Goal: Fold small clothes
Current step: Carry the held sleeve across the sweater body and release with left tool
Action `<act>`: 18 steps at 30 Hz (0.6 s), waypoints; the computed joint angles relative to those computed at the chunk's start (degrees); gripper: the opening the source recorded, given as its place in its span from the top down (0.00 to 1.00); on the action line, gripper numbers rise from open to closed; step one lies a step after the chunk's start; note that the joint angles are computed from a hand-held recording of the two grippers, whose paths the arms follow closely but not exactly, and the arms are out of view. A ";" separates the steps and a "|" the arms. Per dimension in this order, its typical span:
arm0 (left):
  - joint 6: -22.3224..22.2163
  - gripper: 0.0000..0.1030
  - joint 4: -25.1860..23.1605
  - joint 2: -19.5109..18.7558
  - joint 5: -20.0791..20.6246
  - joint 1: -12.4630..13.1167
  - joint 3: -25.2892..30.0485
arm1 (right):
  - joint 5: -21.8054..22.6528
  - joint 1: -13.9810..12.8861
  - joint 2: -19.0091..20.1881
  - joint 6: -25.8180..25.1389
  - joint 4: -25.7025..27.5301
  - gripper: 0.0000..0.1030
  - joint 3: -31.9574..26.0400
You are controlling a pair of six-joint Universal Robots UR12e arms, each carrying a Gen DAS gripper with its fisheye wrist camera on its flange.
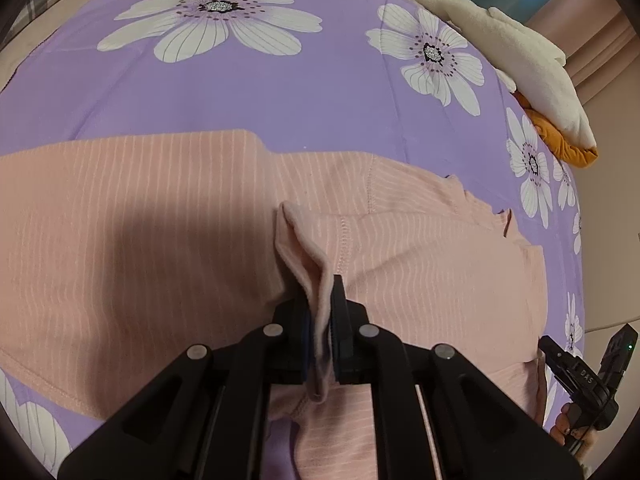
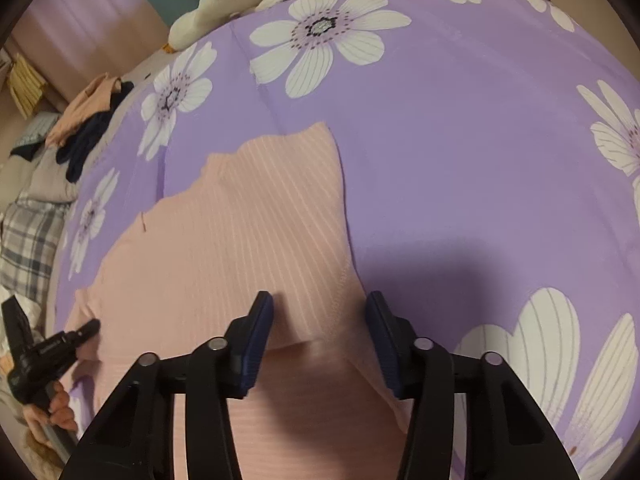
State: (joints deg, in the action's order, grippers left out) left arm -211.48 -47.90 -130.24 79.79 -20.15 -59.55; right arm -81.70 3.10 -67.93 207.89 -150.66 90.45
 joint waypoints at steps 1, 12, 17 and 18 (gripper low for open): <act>0.69 0.89 0.40 -0.01 0.11 -0.02 -0.22 | -0.61 0.10 0.08 -0.42 0.29 0.56 -0.16; -0.27 0.89 7.16 0.51 -3.00 0.64 -3.56 | -4.84 0.87 1.02 -1.55 4.62 0.57 -2.11; -0.34 0.89 9.24 0.75 -3.45 0.72 -4.64 | -8.07 1.66 1.48 -1.86 6.07 0.57 -3.10; -0.09 0.89 9.43 0.76 -3.23 0.67 -4.72 | -8.29 1.68 1.49 -1.86 6.16 0.57 -3.13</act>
State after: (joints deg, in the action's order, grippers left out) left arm -211.57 -38.46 -129.48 76.56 -19.48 -64.27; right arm -89.99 4.78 -66.44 206.04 -144.50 87.33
